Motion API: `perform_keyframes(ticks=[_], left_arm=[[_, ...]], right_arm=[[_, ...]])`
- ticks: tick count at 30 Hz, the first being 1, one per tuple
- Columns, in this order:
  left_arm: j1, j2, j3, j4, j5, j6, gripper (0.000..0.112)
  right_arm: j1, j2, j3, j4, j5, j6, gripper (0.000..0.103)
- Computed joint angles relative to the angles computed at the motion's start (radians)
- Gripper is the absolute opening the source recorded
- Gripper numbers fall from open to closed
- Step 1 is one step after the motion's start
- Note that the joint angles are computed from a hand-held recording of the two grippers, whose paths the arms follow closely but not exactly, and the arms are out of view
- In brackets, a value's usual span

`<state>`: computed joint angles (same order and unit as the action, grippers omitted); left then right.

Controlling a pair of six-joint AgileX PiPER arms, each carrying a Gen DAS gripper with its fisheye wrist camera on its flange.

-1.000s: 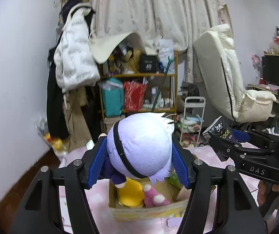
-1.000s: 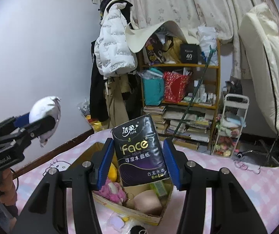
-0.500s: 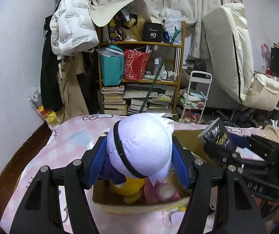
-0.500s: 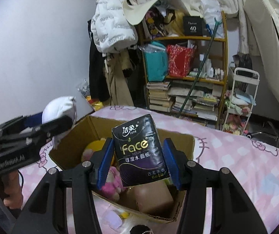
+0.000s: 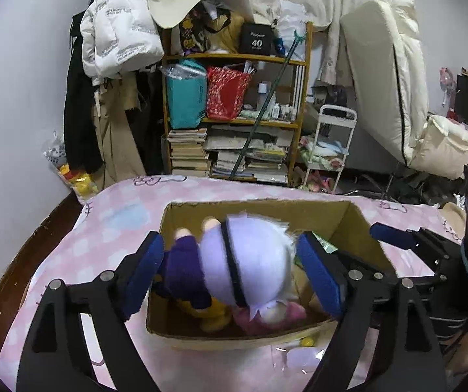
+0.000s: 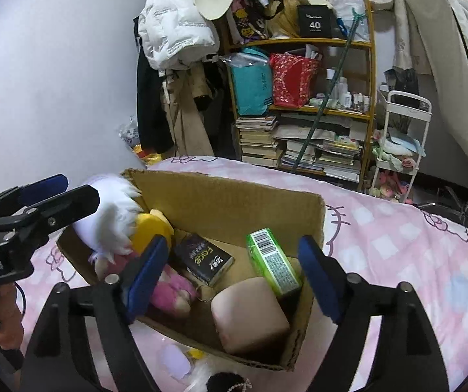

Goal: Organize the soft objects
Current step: 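Open both tools over the box, dropping the doll and Face pack inside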

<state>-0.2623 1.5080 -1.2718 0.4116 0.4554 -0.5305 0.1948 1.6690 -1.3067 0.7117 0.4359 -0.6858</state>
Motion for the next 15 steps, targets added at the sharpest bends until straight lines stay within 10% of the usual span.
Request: perform_keyframes(ticks=[15], left_arm=[[-0.061,-0.151,0.092,0.184,0.089,-0.187,0.1]], right_arm=[[-0.018,-0.169,0.108,-0.137,-0.021,0.171,0.103]])
